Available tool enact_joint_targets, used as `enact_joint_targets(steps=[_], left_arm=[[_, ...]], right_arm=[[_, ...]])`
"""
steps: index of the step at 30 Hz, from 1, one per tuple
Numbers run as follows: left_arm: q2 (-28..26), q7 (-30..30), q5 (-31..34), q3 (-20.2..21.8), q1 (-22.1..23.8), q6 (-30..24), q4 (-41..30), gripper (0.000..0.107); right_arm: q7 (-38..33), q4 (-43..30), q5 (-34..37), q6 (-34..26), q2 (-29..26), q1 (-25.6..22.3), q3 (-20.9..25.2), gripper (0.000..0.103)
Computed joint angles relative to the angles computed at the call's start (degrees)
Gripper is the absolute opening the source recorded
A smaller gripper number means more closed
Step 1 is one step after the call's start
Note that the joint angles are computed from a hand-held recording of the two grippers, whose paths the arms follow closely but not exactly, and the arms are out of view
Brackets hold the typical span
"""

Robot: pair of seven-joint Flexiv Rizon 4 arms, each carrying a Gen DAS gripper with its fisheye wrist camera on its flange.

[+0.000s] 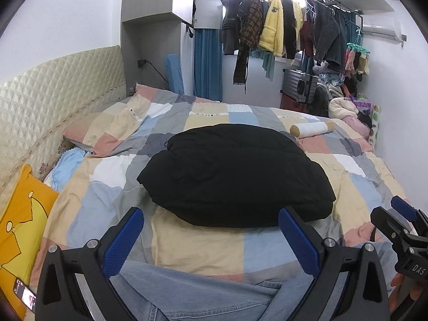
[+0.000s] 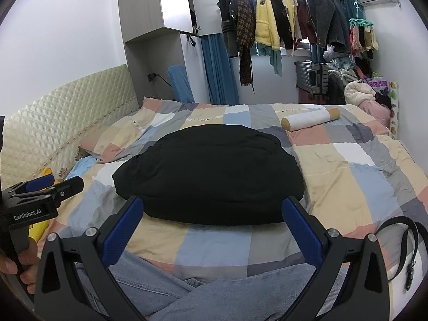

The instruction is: Fold large clothes

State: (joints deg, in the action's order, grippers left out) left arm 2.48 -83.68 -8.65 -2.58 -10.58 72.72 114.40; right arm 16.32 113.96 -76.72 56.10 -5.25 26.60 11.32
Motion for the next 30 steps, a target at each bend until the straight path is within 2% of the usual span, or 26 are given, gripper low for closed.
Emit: enact_joint_targets(steps=[30], left_arm=[[0.2,-0.2,0.0,0.1,0.1,-0.4,-0.3,0.102]], right_arm=[[-0.5,-0.1,0.2,-1.5,-0.5,0.6,0.0,0.103]])
